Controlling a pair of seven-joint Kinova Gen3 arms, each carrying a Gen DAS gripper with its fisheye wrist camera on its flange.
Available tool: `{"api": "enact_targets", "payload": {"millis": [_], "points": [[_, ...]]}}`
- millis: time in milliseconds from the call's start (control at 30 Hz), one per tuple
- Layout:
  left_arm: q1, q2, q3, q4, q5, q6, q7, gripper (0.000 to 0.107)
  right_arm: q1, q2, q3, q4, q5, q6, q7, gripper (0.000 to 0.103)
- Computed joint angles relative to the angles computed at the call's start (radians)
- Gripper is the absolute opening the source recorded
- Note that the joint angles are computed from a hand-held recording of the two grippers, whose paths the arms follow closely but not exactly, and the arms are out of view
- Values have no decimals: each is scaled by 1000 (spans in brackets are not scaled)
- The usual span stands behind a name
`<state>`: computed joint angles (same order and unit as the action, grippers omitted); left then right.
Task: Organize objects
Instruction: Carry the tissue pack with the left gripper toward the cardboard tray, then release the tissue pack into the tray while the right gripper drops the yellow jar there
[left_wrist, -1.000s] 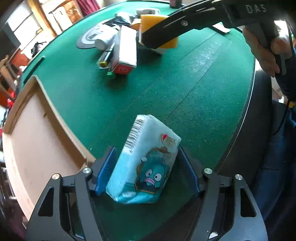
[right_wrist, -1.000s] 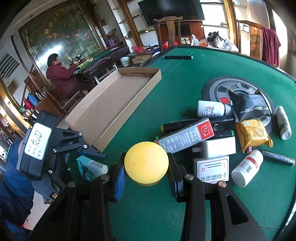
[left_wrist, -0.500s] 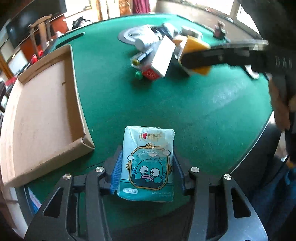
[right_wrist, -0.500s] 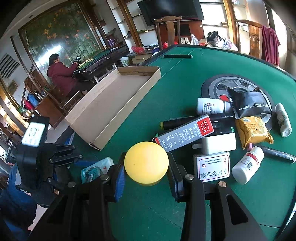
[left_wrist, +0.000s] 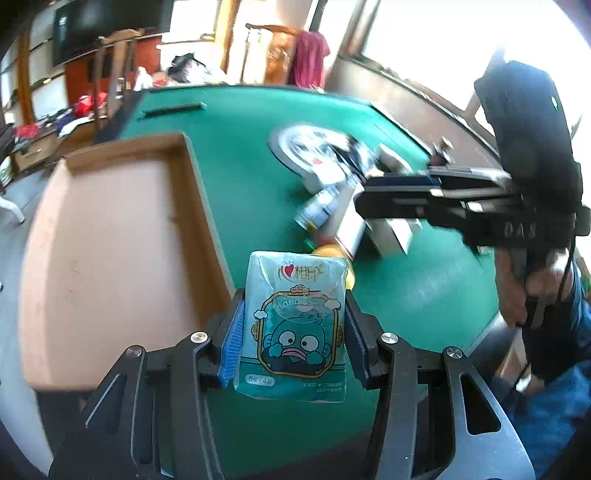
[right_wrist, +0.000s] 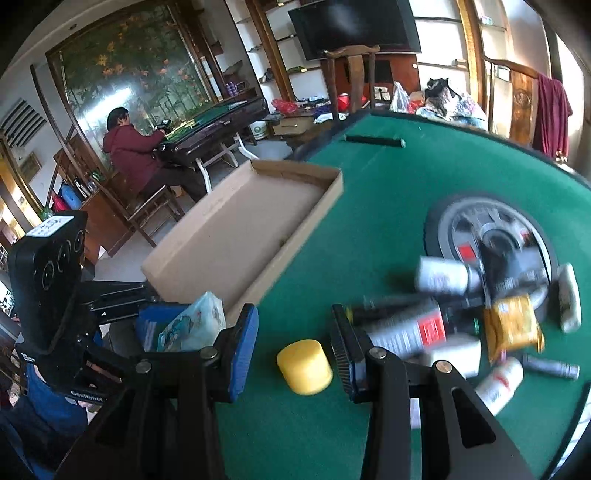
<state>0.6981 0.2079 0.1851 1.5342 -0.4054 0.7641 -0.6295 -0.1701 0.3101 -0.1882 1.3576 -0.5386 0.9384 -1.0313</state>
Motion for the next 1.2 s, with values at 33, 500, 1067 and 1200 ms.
{"api": "enact_targets", "payload": {"millis": [33,500,1067,1200], "points": [[-13,-4,-5,-2,10,1,-6,48,-17,14,4,-27,19,3,-19,40],[-86,-59,5,92,25,-58,24,48,-95,140,-4,-115,156,105,-100,53],[-155,-57,-5,92,93,-74,-44,48,-118,153,6,-163,235,81,-145,39],[-181,-9,-22,18,129,-36,-81,48,-134,173,20,-258,240,88,-205,39]]}}
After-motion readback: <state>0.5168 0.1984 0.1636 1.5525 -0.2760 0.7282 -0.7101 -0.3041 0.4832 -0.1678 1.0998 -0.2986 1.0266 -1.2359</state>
